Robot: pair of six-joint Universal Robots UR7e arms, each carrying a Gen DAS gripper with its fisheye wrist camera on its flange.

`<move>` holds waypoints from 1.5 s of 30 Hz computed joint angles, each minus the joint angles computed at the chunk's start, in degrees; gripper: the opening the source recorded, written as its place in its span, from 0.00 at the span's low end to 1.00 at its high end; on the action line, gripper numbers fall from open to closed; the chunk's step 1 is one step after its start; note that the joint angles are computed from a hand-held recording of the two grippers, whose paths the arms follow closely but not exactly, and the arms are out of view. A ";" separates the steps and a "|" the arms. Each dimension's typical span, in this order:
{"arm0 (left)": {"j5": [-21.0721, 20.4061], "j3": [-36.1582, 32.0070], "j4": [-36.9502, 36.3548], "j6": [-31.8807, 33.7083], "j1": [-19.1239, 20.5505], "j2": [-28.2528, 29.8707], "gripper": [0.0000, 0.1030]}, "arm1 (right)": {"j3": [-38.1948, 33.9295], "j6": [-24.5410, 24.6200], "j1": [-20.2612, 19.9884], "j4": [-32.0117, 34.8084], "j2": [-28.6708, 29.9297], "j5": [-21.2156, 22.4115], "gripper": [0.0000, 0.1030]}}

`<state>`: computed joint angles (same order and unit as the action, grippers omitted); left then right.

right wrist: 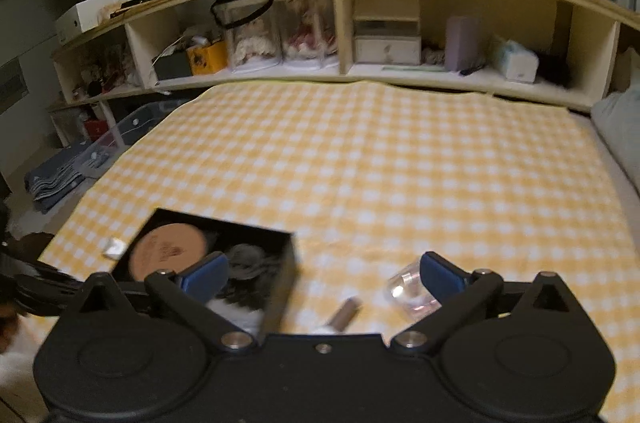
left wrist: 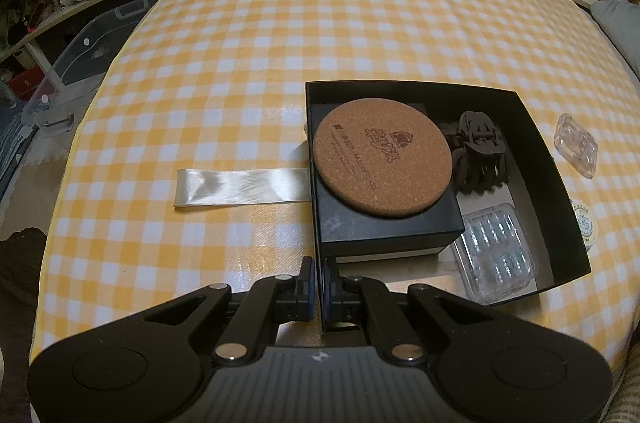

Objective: Organize rigid objects
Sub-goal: 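Move the right tool to the clear case of pink items and grasp it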

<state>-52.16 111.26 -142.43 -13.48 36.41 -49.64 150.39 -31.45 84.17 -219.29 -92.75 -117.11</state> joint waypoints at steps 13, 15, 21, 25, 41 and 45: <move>1.06 -0.17 0.89 0.81 -0.47 0.58 0.05 | 3.22 -16.55 -26.94 1.06 -7.29 28.08 1.00; 1.13 -0.11 0.78 1.13 -0.46 0.56 0.05 | 2.70 -21.24 -29.41 2.81 -7.07 29.85 1.00; 1.46 -0.32 0.93 2.03 -0.35 0.85 0.05 | -0.01 -28.07 -35.06 7.76 -5.11 31.57 1.00; 1.54 -0.40 1.05 2.00 -0.28 0.92 0.05 | -2.31 -26.89 -37.69 11.74 -4.95 35.18 1.00; 1.84 -0.97 1.50 2.63 -0.12 1.54 0.05 | -8.19 -28.33 -40.16 42.58 -10.48 41.36 0.95; 2.10 -0.73 1.35 2.81 -0.30 1.45 0.05 | -6.27 -27.25 -37.92 36.06 -9.43 37.65 0.96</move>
